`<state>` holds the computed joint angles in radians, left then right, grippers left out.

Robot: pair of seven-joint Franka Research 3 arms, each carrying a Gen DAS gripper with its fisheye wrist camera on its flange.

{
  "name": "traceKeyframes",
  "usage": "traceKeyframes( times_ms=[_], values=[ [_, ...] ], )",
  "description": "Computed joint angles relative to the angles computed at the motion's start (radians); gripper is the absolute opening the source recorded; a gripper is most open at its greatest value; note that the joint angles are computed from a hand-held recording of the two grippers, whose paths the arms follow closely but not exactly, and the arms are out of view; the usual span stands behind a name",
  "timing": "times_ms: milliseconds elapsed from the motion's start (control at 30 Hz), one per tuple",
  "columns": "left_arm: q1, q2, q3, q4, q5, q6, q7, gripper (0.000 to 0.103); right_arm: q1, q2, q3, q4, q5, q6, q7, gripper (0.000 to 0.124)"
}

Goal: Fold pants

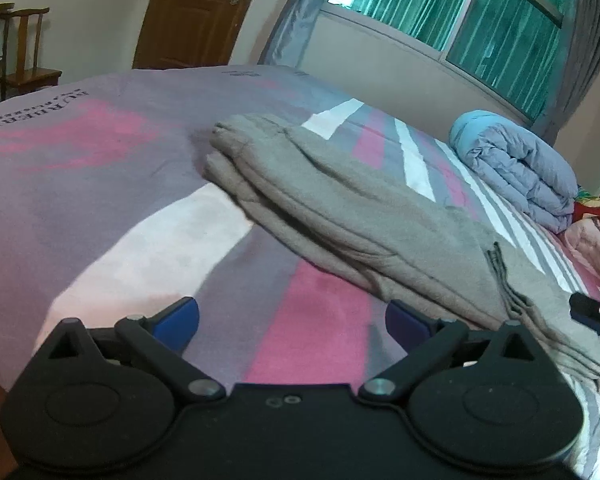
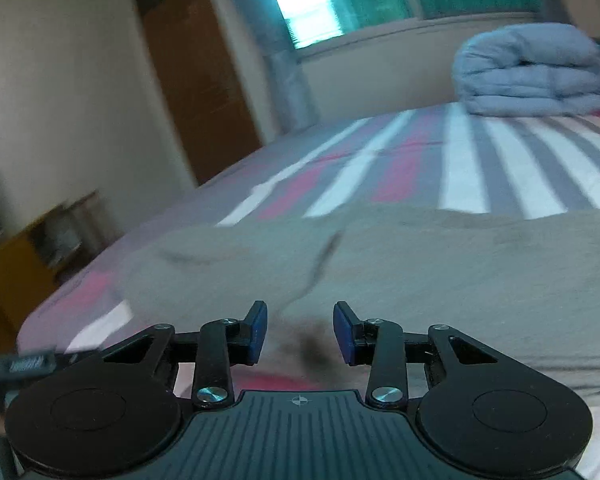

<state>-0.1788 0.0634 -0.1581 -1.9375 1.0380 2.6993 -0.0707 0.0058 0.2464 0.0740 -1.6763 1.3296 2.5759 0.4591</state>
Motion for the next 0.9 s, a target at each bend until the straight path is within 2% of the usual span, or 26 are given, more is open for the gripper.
traceKeyframes(
  times_ms=[67,100,167,233,333,400,433,467,500,533,567,600,667,700,800,900],
  values=[
    [-0.004,0.013,-0.004,0.018,-0.011,-0.005,0.032,0.095,-0.001,0.020,-0.001,0.027,0.022,0.048,0.016,0.038],
    [-0.006,0.018,-0.004,0.027,-0.022,-0.007,0.055,0.095,0.004,0.026,-0.001,0.031,0.027,0.096,0.031,0.038],
    [-0.009,0.022,-0.002,0.035,-0.034,-0.009,0.076,0.095,0.037,0.031,-0.013,0.022,-0.055,0.230,0.137,0.038],
    [-0.011,0.021,0.002,0.039,-0.030,-0.012,0.070,0.095,0.015,0.034,-0.003,0.036,-0.034,0.279,0.132,0.038],
    [-0.015,0.035,0.005,0.058,-0.025,-0.024,0.066,0.095,-0.013,0.011,0.001,0.009,0.035,0.410,0.110,0.038],
    [-0.019,0.059,0.006,0.086,-0.043,-0.029,0.084,0.095,-0.012,-0.001,-0.029,-0.025,-0.043,0.478,0.200,0.038],
    [-0.023,0.075,0.007,0.104,-0.049,-0.032,0.091,0.095,0.022,-0.007,-0.091,-0.059,-0.160,0.472,0.332,0.038],
    [-0.029,0.093,0.009,0.126,-0.052,-0.033,0.101,0.095,0.022,-0.004,-0.126,-0.081,-0.324,0.409,0.502,0.038],
    [-0.035,0.112,0.011,0.151,-0.058,-0.034,0.117,0.095,0.007,0.010,-0.144,-0.073,-0.423,0.307,0.601,0.038],
    [-0.041,0.126,0.015,0.170,-0.064,-0.034,0.132,0.095,-0.020,0.023,-0.128,-0.065,-0.472,0.260,0.630,0.038],
    [-0.047,0.138,0.020,0.186,-0.065,-0.027,0.144,0.095,-0.015,0.013,-0.137,-0.077,-0.451,0.268,0.591,0.038],
    [-0.054,0.151,0.025,0.205,-0.064,-0.027,0.156,0.095,-0.039,0.009,-0.113,-0.074,-0.412,0.281,0.566,0.038],
    [-0.066,0.182,0.032,0.249,-0.086,-0.043,0.196,0.095,-0.100,0.017,-0.034,-0.046,-0.248,0.333,0.424,0.038],
    [-0.071,0.195,0.037,0.267,-0.095,-0.043,0.207,0.095,-0.110,0.025,-0.016,-0.029,-0.217,0.350,0.373,0.038],
    [-0.086,0.230,0.051,0.318,-0.124,-0.053,0.241,0.096,-0.129,0.079,0.009,0.059,-0.183,0.344,0.303,0.038],
    [-0.099,0.259,0.065,0.358,-0.141,-0.064,0.282,0.096,-0.112,0.197,-0.011,0.220,-0.296,0.331,0.405,0.038]
  ],
)
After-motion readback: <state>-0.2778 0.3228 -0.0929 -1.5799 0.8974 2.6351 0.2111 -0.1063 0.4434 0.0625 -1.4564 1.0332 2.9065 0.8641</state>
